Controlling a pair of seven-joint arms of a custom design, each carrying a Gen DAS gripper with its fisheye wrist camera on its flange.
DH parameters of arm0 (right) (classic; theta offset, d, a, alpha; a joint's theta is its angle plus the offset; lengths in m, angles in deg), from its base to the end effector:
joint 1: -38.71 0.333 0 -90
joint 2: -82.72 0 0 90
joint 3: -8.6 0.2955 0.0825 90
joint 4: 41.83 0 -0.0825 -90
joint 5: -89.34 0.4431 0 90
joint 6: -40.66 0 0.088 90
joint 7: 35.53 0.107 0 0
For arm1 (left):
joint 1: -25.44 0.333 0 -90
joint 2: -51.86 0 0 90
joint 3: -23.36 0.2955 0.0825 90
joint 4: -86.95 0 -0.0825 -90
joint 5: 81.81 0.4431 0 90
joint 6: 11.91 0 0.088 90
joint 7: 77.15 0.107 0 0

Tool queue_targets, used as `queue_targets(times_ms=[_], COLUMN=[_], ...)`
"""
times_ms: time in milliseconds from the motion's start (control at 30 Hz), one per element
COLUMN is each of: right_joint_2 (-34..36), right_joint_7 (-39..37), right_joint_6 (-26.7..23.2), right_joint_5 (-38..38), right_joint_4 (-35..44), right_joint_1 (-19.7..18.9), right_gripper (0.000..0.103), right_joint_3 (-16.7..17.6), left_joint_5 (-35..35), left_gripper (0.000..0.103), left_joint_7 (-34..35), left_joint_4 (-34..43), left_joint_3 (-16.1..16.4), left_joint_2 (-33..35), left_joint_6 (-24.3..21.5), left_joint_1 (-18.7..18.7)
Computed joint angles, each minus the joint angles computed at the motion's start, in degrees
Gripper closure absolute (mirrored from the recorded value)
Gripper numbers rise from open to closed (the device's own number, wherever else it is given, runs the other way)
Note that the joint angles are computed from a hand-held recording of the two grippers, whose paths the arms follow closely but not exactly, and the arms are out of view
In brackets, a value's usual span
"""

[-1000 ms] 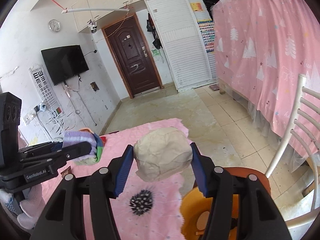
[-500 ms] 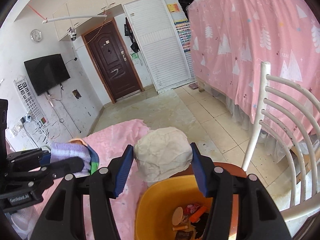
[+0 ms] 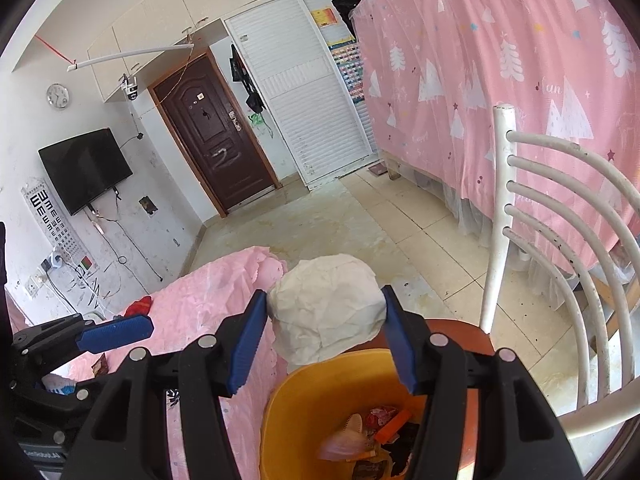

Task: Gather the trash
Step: 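Carry sock and white bag to the orange bin and open both tools, then move both tools back over the remaining wrapper, cup and red hat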

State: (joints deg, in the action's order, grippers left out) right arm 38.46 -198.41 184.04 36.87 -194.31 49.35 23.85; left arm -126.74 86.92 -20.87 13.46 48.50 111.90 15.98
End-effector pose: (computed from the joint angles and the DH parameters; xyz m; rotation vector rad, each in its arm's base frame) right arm 0.3915 0.1934 0.4912 -0.8150 2.0770 -0.8473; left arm 0.5903 -0.2393 0.5407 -0.3923 2.8026 -1.1463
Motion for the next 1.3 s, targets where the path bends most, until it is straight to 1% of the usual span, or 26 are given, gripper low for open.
queue_targets(times_ms=[67,167,233,467,533,633,700,1067,1267,1300], right_joint_2=[0.62,1.82,2.9,8.4,9.73,12.02,14.39,27.59,35.46,37.03], right_joint_7=[-0.1,-0.15,-0.17,-1.74,-1.52,-1.4,-2.37,-9.53,-14.58,-15.66], right_joint_6=[-0.04,-0.3,-0.64,-0.47,-0.46,-0.26,-0.66,-2.93,-3.82,-3.94], right_joint_5=[0.08,-0.14,-0.38,-1.4,-1.85,-2.76,-3.18,-4.58,-4.29,-4.15], right_joint_4=[0.47,1.55,2.48,7.18,8.52,10.9,13.29,27.45,36.13,37.92], right_joint_1=[-0.03,-0.12,-0.13,0.29,0.35,0.42,0.75,4.47,7.18,7.7], right_gripper=[0.053,0.045,0.039,0.038,0.035,0.033,0.032,0.032,0.032,0.032], right_joint_3=[0.06,0.37,0.56,0.12,0.13,0.04,0.05,-1.69,-3.33,-3.63], left_joint_5=[-0.15,-0.1,-0.2,-1.24,-1.84,-2.14,-2.47,-5.34,-5.82,-5.64], left_gripper=[0.052,0.045,0.045,0.045,0.045,0.036,0.036,0.036,0.035,0.032], left_joint_7=[-0.14,-0.86,-1.0,-2.53,-2.85,-3.91,-4.11,-4.04,-5.11,-5.42], left_joint_4=[0.41,1.11,1.54,3.62,4.44,5.99,6.76,10.83,13.69,14.29], left_joint_3=[0.33,0.55,0.82,1.59,1.88,2.27,2.39,3.07,3.2,3.22], left_joint_2=[0.17,0.66,1.08,2.53,3.06,4.21,4.85,8.0,10.76,11.37], left_joint_6=[-0.39,-0.6,-0.62,-0.6,-0.76,-1.74,-1.7,-2.73,-1.58,-1.11], left_joint_1=[0.32,0.78,1.23,3.18,3.88,5.05,5.77,9.69,11.79,12.13])
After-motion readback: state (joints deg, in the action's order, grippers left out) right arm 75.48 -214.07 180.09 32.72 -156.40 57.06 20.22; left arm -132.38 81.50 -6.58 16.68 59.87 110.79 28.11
